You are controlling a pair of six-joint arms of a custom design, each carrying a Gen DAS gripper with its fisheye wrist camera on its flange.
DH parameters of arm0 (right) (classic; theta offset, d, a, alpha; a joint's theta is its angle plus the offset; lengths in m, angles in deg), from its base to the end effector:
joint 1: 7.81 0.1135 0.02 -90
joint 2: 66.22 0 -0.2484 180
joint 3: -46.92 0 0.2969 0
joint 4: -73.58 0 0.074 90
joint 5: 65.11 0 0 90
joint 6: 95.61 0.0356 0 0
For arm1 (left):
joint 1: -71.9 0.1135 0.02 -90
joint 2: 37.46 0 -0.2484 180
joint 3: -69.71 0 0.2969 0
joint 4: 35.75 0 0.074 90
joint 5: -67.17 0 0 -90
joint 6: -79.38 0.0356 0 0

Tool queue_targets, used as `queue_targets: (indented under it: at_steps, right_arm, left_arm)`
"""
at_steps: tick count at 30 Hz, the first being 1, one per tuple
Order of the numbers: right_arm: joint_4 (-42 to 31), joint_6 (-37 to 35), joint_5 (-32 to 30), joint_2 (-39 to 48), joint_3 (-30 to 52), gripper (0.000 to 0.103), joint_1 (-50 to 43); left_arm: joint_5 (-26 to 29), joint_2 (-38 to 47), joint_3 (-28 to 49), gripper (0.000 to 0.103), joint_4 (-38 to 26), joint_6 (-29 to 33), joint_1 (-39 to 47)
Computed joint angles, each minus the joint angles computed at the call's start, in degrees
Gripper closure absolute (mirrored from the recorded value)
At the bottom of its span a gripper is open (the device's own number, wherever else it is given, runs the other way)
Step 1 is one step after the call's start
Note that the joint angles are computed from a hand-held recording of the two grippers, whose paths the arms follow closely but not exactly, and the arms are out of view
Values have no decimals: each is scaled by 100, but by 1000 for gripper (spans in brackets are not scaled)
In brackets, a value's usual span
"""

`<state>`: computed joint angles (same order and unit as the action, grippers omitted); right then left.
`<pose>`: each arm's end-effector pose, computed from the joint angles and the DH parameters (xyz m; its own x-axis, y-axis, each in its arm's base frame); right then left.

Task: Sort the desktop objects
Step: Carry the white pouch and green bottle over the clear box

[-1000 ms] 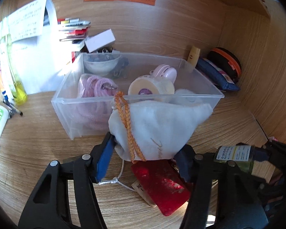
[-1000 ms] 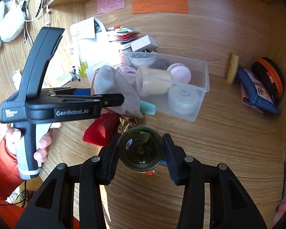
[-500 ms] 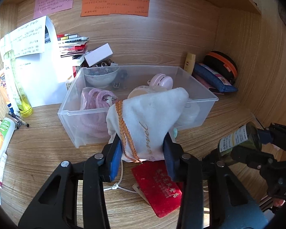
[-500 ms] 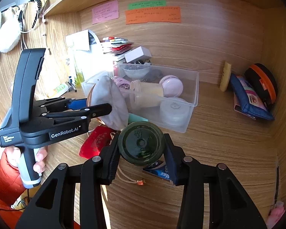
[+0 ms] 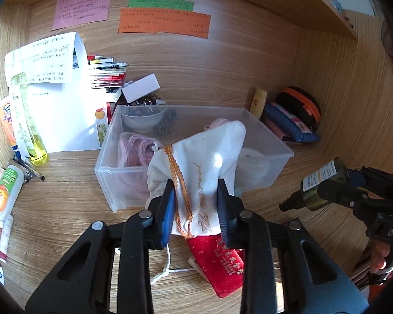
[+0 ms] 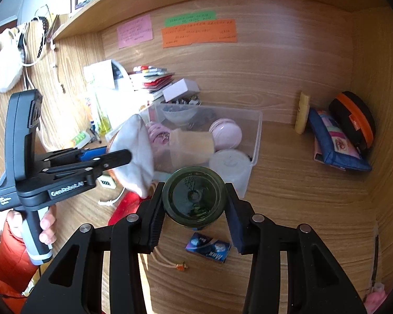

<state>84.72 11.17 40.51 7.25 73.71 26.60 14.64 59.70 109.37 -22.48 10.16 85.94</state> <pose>0.2044 0.1284 0.0727 -0.5641 -0.0494 -0.8242 -0.2096 0.9741 0.0851 0.2805 0.0478 0.0382 -0.5510 0.1525 -0.8205 0.4554 0.8788 -0.1425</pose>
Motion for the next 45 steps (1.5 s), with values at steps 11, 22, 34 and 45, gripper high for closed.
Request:
queue_targets:
  at_steps: [11, 22, 34, 45]
  right_arm:
    - [-135, -193, -304, -423, 130, 64, -396]
    - [-58, -377, -798, 121, 714, 64, -815]
    - [-87, -427, -1313, 1311, 1804, 65, -1354]
    - [-309, -526, -1382, 2497, 2790, 65, -1462]
  left_arm:
    - [-38, -101, 281, 85, -265, 37, -58]
    - [-443, 388, 1007, 89, -509, 126, -406]
    - [-683, 1266, 1925, 89, -702, 114, -549]
    - [-483, 1497, 2134, 86, -724, 120, -434]
